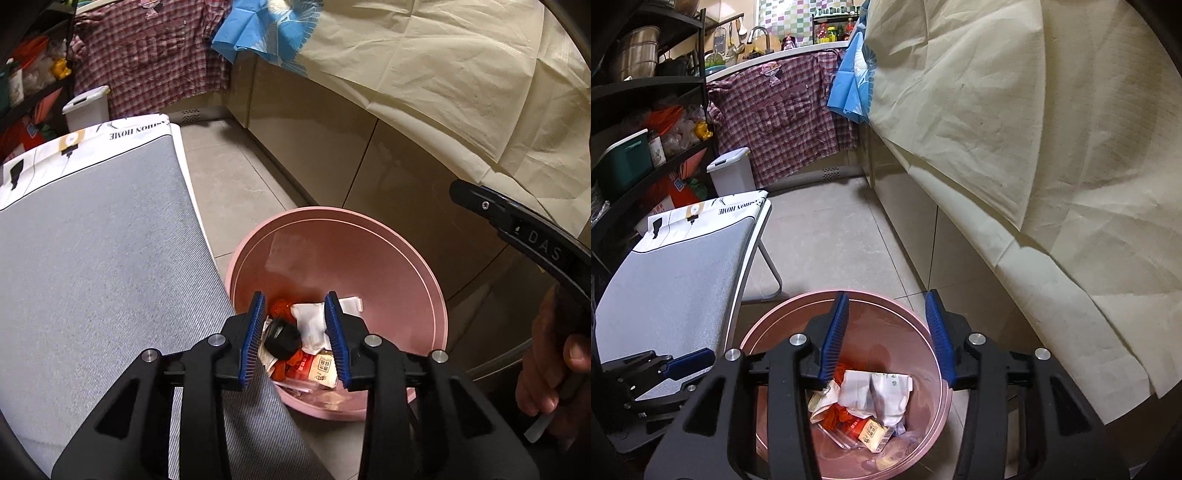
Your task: Collect trash
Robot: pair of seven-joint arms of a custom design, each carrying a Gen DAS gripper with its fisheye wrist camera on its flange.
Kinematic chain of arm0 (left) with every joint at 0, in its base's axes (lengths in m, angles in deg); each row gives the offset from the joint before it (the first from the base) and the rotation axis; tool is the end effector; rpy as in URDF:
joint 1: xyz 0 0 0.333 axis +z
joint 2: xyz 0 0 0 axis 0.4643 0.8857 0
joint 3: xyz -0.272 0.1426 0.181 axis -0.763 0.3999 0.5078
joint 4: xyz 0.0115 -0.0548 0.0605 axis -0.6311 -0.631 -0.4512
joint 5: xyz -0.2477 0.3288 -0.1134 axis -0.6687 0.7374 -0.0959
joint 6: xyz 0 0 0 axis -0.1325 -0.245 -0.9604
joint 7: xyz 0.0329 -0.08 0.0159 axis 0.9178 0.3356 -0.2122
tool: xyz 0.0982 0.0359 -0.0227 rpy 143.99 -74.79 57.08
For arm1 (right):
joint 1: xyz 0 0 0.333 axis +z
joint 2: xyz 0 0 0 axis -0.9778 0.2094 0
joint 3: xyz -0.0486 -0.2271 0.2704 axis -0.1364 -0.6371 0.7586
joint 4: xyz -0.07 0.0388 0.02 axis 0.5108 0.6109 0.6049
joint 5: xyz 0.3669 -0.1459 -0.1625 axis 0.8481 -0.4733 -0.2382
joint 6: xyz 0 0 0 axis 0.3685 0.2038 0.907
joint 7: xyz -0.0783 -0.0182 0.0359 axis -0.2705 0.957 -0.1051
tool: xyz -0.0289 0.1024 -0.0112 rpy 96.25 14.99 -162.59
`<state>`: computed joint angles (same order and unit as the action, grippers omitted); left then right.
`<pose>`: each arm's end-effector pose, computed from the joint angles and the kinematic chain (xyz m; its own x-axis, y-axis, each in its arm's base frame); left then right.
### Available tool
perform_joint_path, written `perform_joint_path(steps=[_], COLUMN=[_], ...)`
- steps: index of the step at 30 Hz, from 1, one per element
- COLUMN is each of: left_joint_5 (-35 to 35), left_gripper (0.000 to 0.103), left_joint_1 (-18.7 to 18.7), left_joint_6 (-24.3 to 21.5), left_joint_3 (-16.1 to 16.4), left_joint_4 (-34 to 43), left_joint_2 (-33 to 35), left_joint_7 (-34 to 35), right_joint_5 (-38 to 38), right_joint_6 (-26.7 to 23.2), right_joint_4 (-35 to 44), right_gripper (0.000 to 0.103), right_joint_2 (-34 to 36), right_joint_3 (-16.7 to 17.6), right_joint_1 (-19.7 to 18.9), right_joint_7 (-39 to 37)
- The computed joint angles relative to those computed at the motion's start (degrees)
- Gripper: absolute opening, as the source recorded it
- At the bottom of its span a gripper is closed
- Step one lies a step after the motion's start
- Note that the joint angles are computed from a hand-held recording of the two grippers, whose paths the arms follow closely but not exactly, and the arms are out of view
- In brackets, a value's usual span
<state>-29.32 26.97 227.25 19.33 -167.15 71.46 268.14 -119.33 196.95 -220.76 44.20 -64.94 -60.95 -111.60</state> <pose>0.5840 -0.0920 0.3150 -0.5917 -0.7834 0.1900 -0.6675 0.3440 -0.6604 0.5181 0.2099 0.3522 -0.3874 -0.9212 -0.0354 -0.5475 0.2608 -0.7952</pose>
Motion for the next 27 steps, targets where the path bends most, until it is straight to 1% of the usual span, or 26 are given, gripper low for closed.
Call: perform_joint_path(steps=[1,3,5,7,9,12,14,16,20,21,23,24,26,27], left_joint_5=[-0.5,-1.2,-1.7,-3.3,-4.5,-6.6,-8.1,-9.6,-11.6,-12.2,-13.4,-14.7,-16.8,-16.5], left_gripper=[0.034,0.034,0.039,0.046,0.048,0.056,0.059,0.063,0.068,0.071,0.077,0.082,0.087,0.089], left_joint_1=[0.1,0.4,0.5,0.7,0.6,0.7,0.6,0.5,0.4,0.5,0.6,0.8,0.9,1.0], left_joint_6=[0.1,-0.3,-0.9,-1.6,-2.2,-3.2,-3.8,-4.3,-4.7,-4.9,-5.3,-5.6,-5.0,-4.6], left_joint_3=[0.0,0.3,0.7,1.3,2.0,3.4,4.3,5.1,6.4,6.7,7.3,7.7,8.0,8.1], left_joint_4=[-0.5,-1.5,-2.3,-4.0,-5.1,-7.9,-9.4,-10.9,-13.4,-14.3,-15.6,-16.7,-18.2,-19.1], left_joint_2=[-0.5,-1.7,-2.8,-4.9,-6.3,-9.6,-11.2,-12.9,-15.7,-16.6,-18.1,-19.2,-20.8,-21.8], left_joint_7=[0.4,0.7,0.9,2.0,2.8,4.0,5.0,6.3,8.1,8.5,9.6,11.2,13.5,13.3], right_joint_5=[0.0,0.1,0.0,-0.1,-0.4,-0.4,0.4,1.1,2.8,3.6,5.9,7.3,9.5,11.7], right_joint_6=[0.1,0.2,-0.1,-0.9,-1.2,-2.7,-5.2,-8.1,-13.9,-15.0,-16.6,-17.2,-18.1,-18.9], right_joint_4=[0.0,0.0,-0.3,-0.9,-1.7,-3.5,-4.8,-6.0,-8.7,-9.2,-10.1,-10.6,-11.5,-11.9], right_gripper=[0.048,0.049,0.051,0.057,0.061,0.070,0.077,0.084,0.093,0.097,0.098,0.098,0.098,0.098], right_joint_2=[0.1,0.0,-0.4,-1.1,-2.2,-4.6,-6.4,-8.3,-11.9,-12.6,-13.8,-14.6,-15.7,-16.2], right_joint_3=[0.0,0.0,0.2,0.6,0.9,2.0,3.2,4.5,7.7,8.4,9.6,10.1,10.9,11.4], right_joint_1=[0.0,0.1,0.3,0.7,0.9,1.6,2.5,3.5,6.0,6.6,7.9,8.6,9.5,10.1], right_joint_7=[0.0,-0.2,-0.2,0.2,1.1,1.8,1.4,1.6,2.4,2.4,2.1,1.9,2.1,1.6])
